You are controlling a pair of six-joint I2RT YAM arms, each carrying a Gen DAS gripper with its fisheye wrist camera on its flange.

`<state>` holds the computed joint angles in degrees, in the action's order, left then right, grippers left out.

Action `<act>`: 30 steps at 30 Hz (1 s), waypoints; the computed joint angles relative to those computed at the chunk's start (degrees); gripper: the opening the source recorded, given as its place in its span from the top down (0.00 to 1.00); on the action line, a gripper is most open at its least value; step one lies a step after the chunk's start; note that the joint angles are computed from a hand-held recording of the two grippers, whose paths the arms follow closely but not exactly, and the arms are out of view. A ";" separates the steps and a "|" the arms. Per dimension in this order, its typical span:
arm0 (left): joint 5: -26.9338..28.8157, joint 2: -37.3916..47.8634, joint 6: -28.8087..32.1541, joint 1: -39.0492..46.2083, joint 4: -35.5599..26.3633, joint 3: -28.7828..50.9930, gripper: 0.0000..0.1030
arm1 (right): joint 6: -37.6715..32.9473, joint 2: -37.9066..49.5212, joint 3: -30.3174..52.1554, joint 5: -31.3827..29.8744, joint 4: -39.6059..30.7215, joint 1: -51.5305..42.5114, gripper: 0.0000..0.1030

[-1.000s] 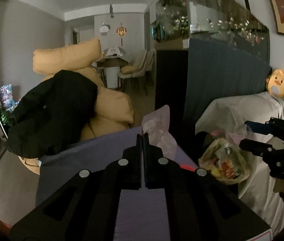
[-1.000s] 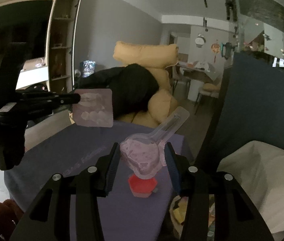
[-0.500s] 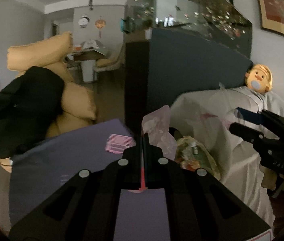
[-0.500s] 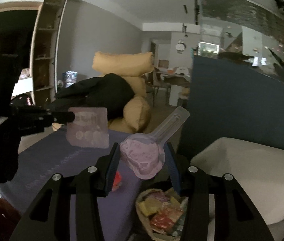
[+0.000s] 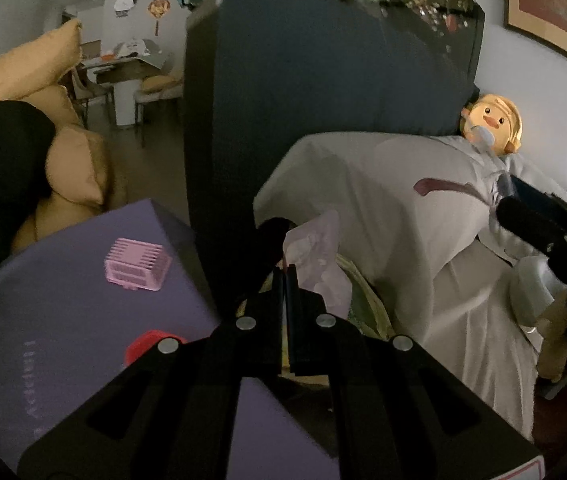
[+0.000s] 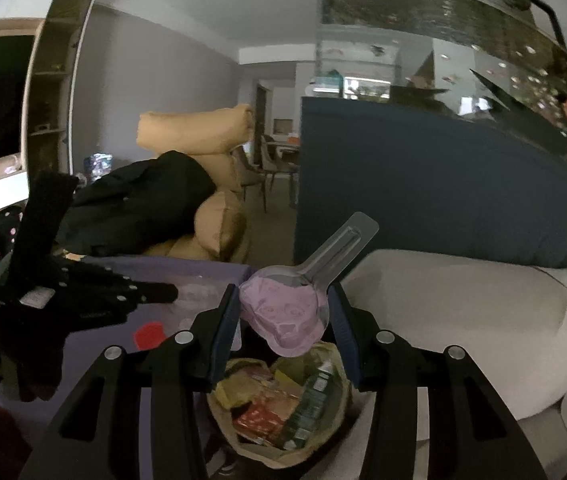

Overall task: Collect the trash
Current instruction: 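Carry both plastic packs over the trash bag and release them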

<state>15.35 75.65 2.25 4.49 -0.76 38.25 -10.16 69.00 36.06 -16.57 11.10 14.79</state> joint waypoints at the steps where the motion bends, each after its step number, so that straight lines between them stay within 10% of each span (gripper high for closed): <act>1: -0.62 1.36 -0.26 -0.69 1.08 0.17 0.99 | 0.12 0.66 -0.06 -0.33 0.49 -0.97 0.58; 20: -0.58 23.60 -5.19 -5.53 3.31 9.03 0.88 | 1.61 10.63 1.45 -2.64 4.03 -6.59 0.58; 30: -2.19 5.17 -8.27 0.04 4.79 -3.88 0.66 | 0.97 16.71 1.25 -4.06 7.14 -4.29 0.58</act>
